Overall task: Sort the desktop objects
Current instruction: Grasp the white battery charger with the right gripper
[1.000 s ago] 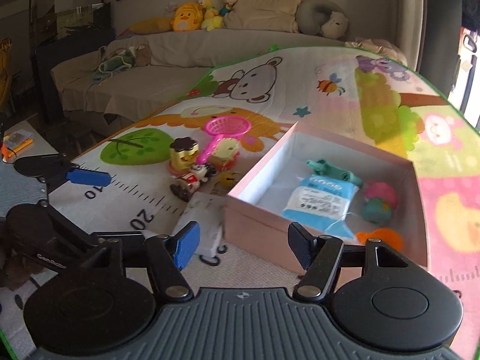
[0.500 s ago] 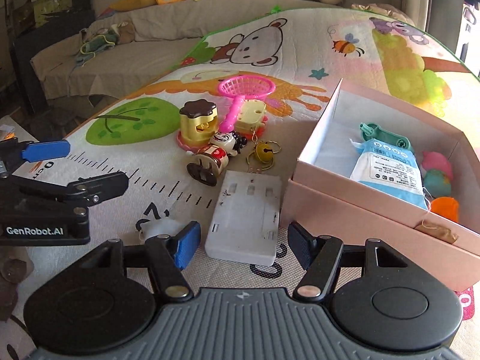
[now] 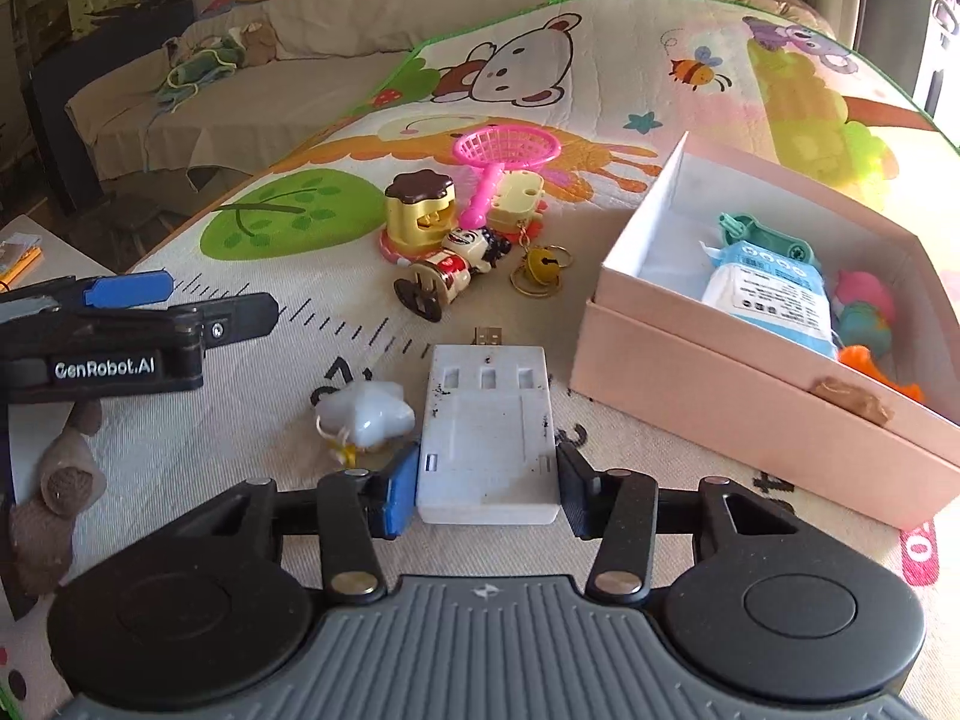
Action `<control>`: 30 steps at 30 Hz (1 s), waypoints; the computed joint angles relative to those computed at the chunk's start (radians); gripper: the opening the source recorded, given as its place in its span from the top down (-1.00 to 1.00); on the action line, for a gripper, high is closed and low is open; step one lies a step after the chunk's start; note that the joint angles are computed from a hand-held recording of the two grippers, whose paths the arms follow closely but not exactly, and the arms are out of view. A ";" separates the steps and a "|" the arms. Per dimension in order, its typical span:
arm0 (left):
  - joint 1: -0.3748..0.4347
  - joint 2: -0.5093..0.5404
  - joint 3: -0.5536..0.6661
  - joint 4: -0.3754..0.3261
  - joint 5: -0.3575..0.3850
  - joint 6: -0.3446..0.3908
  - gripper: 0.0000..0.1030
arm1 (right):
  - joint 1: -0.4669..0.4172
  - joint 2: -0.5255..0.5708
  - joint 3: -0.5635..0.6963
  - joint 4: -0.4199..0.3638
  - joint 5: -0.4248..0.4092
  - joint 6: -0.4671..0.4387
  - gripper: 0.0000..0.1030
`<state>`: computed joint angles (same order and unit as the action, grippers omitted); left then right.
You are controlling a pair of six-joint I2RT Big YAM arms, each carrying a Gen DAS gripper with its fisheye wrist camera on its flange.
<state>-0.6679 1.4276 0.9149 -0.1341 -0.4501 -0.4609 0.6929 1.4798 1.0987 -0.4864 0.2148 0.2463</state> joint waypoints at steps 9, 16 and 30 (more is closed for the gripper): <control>-0.013 0.007 0.014 -0.025 0.003 0.018 -1.00 | -0.037 -0.183 -0.181 -0.023 0.030 0.011 0.05; -0.052 0.005 0.025 -0.029 0.027 0.039 -1.00 | -0.059 -0.202 -0.234 0.046 0.116 0.036 -0.39; -0.105 -0.005 0.022 -0.053 0.168 0.148 -1.00 | -0.084 -0.173 -0.271 0.183 0.181 0.075 -0.72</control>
